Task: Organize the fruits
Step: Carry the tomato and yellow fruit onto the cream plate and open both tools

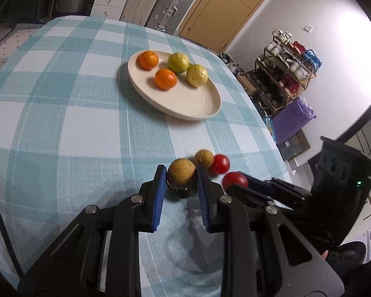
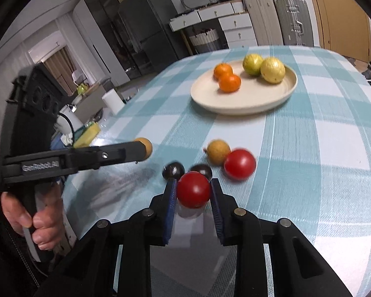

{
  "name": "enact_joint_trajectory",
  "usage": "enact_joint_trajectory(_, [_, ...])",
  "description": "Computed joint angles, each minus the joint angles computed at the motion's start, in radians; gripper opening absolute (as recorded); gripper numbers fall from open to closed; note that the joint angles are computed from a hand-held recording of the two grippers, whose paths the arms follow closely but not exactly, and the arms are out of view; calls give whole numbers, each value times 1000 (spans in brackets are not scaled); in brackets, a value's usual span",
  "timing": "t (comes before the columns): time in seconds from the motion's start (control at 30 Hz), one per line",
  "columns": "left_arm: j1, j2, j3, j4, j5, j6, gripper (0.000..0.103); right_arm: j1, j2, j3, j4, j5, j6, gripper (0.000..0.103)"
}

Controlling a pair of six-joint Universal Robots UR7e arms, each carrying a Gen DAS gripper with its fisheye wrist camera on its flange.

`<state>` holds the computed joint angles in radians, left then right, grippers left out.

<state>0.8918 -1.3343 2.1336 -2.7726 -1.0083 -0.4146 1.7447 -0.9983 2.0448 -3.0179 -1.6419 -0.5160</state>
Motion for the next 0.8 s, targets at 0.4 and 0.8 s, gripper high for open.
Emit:
enact_joint_trajectory(0.4, [53,62,-165,19,40,87,22,19,27,-130,23,44,25,27])
enact_joint_trajectory(0.8, [140,210,-399,77,14,140,22,22,142,-356,121,57,52,27])
